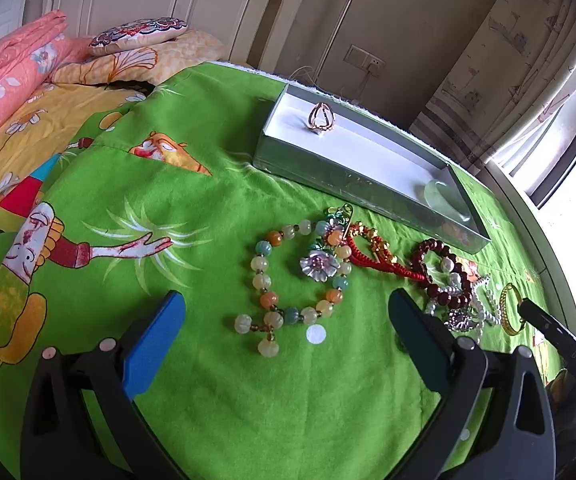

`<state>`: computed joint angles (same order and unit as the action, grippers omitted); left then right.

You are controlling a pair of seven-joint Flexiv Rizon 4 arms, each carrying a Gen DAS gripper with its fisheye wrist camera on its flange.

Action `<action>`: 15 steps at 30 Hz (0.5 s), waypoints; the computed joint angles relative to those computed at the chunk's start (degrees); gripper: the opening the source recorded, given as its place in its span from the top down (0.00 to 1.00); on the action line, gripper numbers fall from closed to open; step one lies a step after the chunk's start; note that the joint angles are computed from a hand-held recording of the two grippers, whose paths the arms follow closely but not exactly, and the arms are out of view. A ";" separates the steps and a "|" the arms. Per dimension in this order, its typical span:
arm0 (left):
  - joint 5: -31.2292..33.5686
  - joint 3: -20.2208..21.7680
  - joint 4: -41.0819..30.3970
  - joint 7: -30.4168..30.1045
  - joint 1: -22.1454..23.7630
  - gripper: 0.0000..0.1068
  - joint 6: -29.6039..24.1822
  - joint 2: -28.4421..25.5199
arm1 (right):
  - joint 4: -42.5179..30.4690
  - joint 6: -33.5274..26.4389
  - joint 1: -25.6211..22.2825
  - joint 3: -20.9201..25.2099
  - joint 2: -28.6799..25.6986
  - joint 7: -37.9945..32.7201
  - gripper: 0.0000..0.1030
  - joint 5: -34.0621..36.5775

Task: Organize jewelry
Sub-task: 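Withdraw both open tools from the tray back over the jewelry pile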

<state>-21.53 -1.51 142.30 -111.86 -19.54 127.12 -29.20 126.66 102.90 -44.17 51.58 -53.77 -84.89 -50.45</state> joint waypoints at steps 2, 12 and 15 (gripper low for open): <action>-1.54 1.04 -0.15 1.99 -2.53 0.06 1.03 -0.02 | 0.15 0.80 -0.87 0.51 -0.61 0.31 0.94 -0.22; -23.26 6.60 -8.37 33.23 -23.44 0.25 -3.89 -2.58 | -0.11 -0.03 -1.75 1.20 -1.55 1.52 0.94 -1.42; -35.48 9.88 -13.14 47.35 -31.53 0.28 -5.96 -5.64 | -0.32 -0.94 -2.75 2.34 -2.67 1.33 0.94 -1.56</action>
